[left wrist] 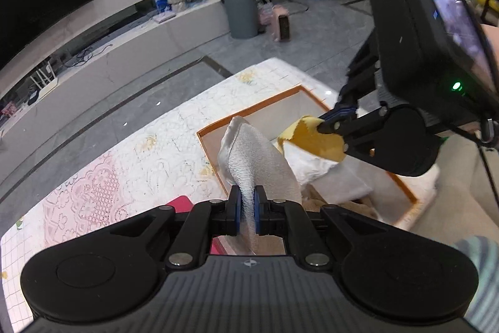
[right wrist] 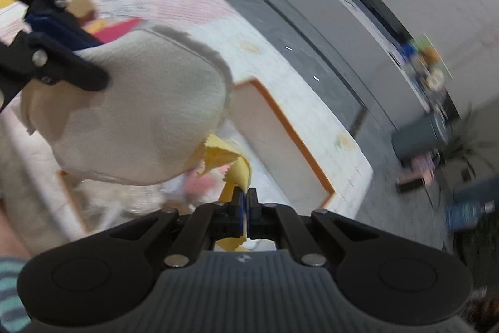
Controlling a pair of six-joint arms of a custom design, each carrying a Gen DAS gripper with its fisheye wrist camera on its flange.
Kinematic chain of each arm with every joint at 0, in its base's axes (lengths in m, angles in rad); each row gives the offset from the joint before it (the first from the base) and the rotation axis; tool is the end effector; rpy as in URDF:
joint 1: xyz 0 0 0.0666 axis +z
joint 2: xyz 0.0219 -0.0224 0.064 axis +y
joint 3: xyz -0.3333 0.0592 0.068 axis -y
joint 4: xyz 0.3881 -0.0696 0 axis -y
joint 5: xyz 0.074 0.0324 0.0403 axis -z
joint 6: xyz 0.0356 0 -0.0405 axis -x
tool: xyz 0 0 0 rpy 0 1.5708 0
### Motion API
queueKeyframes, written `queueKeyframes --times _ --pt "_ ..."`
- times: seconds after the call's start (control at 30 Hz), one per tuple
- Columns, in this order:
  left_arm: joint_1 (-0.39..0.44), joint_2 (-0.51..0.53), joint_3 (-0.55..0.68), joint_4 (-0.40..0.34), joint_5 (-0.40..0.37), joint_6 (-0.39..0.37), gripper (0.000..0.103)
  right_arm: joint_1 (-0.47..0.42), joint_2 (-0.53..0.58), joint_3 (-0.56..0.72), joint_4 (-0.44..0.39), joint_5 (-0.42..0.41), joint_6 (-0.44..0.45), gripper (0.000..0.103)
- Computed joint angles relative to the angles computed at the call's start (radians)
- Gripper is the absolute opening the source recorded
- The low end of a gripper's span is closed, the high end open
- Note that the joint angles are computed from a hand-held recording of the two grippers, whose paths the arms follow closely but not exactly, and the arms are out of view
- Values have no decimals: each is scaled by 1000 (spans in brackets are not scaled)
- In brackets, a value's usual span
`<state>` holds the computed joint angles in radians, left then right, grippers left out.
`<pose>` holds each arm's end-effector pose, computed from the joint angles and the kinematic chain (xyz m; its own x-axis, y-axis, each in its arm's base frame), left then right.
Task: Organize soft objects
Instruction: 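Carry the cloth bag and yellow cloth into the box and open both grippers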
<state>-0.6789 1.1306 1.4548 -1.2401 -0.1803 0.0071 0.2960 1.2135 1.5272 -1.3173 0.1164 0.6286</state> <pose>0.2960 -0.2311 0.4981 -0.6210 0.4921 -0.6101 0.5284 0.8377 0.1379 0.3808 0.1114 0.4941 -0.5173 -0.7683 -0.3770 -0.6604 0.6385 -0.3951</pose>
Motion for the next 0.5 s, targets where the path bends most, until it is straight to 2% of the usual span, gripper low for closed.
queueKeyframes --times 0.13,0.27,0.5 --pt "9 68 -1 9 -19 21 8 -46 52 -12 31 -54 -53 0" --pt "17 130 6 11 -17 51 8 -54 80 -58 83 -29 -60 0" --pt "-10 227 31 -12 -24 59 9 -97 144 -67 85 -90 -85 0"
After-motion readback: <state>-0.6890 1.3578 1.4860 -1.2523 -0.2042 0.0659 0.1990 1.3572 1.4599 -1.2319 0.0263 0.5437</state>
